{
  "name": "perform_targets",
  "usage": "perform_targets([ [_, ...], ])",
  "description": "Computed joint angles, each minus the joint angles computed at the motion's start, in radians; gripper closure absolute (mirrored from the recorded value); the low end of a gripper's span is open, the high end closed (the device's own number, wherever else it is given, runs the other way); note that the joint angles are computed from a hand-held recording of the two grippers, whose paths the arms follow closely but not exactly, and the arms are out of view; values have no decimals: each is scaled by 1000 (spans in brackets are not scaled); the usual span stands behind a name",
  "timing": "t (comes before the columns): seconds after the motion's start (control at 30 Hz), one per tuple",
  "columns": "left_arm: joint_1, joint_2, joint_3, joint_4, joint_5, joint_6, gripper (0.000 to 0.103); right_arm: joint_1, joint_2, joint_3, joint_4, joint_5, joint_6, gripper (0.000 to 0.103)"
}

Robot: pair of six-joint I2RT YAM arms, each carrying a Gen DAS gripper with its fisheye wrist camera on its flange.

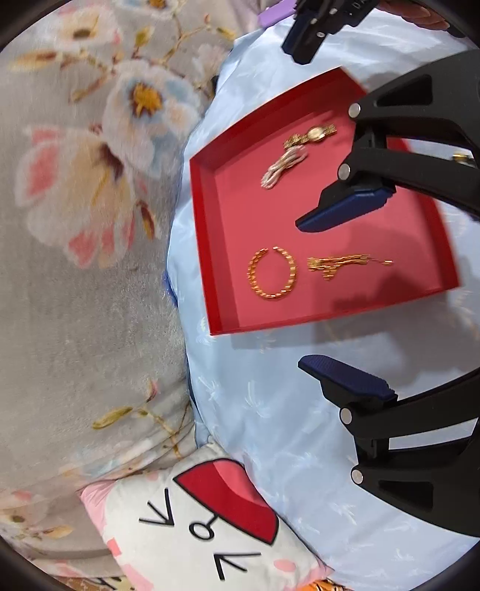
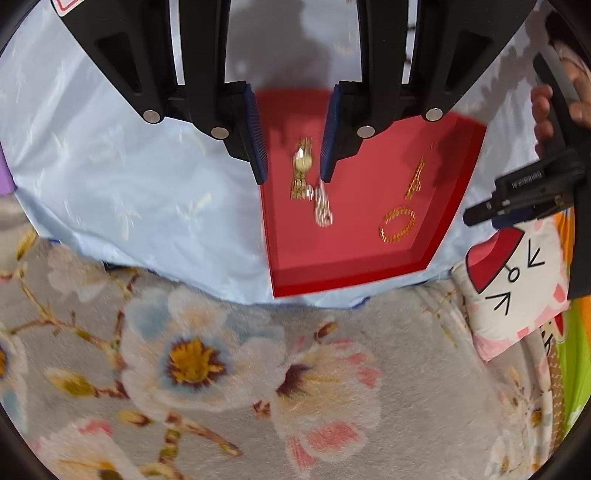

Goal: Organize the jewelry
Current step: 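Carry the watch and chain into the red box and open both tools, then move the right tool to the black clover pendant necklace and grasp it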

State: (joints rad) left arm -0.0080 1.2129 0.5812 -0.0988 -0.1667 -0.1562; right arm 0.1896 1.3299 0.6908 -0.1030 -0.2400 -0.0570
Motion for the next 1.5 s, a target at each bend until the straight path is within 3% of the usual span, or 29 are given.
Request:
perform_targets([
  [0.37, -209, -452, -245, -247, -98, -128, 30, -152, -415, -351, -171, -130, -108, 74],
  [0.57, -425, -529, -372, -275, -240, -290, 29, -74, -506, -452, -209, -120, -83, 74],
  [0.63, -488, -494, -403, -248, -282, -341, 29, -21, -504, -468, -195, -103, -42, 74],
  [0.9, -486, -459, -468, -153, -245, -360, 29, 188, -441, -487, -95, 24, 80, 76],
  [1.07, -465, -460, -476, -144, -223, -357, 29, 267, -363, -477, -41, 80, 116, 88],
  [1.33, -441, -413, -468, -122, -187, -351, 29, 324, -250, -453, 52, 169, 140, 88],
  [1.5, -430, -394, -468, -106, -169, -343, 29, 304, -241, -453, 62, 154, 133, 92],
])
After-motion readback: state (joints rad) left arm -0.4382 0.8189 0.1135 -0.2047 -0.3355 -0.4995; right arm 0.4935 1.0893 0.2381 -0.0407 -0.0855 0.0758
